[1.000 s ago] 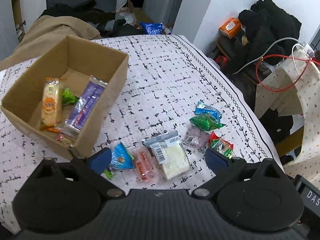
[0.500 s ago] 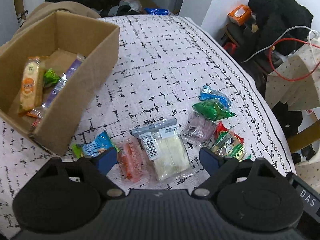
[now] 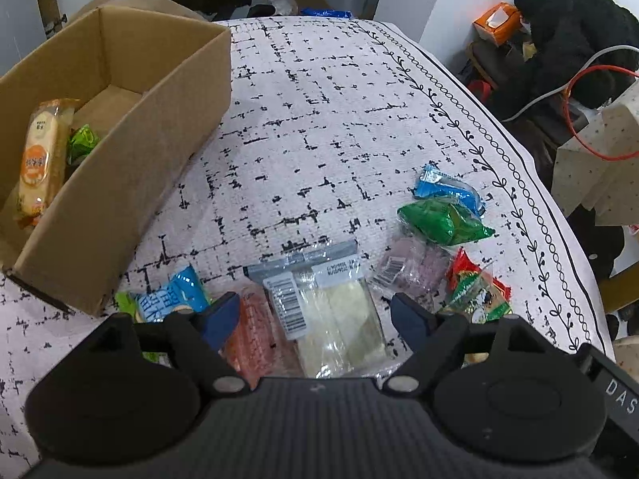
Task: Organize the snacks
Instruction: 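Grasp the green-wrapped round biscuit with the right gripper while the left grasps the clear bread bag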
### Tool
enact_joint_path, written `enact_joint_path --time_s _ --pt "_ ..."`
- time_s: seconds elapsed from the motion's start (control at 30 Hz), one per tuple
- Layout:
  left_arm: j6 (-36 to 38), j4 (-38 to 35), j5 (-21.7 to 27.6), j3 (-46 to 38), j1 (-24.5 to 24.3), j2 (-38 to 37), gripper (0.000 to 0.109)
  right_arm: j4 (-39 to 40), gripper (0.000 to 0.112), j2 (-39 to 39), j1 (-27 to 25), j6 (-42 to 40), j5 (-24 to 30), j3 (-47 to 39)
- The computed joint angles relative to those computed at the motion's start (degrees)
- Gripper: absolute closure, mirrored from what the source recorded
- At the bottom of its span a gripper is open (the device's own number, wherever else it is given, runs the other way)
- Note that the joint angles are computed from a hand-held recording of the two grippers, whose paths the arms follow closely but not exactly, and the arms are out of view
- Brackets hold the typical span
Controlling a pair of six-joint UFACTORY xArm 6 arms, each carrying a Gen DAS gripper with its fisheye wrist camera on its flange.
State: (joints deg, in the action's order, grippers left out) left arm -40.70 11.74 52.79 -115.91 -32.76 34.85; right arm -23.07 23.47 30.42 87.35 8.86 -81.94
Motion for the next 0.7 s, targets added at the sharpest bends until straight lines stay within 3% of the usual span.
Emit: enact_joint_path --time_s 0.2,0.4,0.57,0.67,0.7 --pt "0.50 3.15 3.16 -4.33 -0.48 3.12 0.026 -1.72 0.042 1.05 -0.54 1.07 -1.18 -0.75" --pt "1.02 5.87 2.46 -4.57 -0.92 3.82 0.029 -3.08 0.042 2.20 -1.00 0.90 -2.03 -1.71" --pt "0.76 4.98 1.93 -4.43 -0.91 3.44 0.043 -4.75 0.060 2.03 -1.16 1.83 -0.39 -1.94" --pt "0.63 4.39 1.36 -3.83 -0.86 2.82 0.052 -5.50 0.068 1.29 -1.79 4.21 -3.51 0.19" --pt "0.53 4.55 1.50 -3.75 -0.91 2.62 0.053 -5.69 0.077 1.02 -1.84 4.68 -3.63 0.57"
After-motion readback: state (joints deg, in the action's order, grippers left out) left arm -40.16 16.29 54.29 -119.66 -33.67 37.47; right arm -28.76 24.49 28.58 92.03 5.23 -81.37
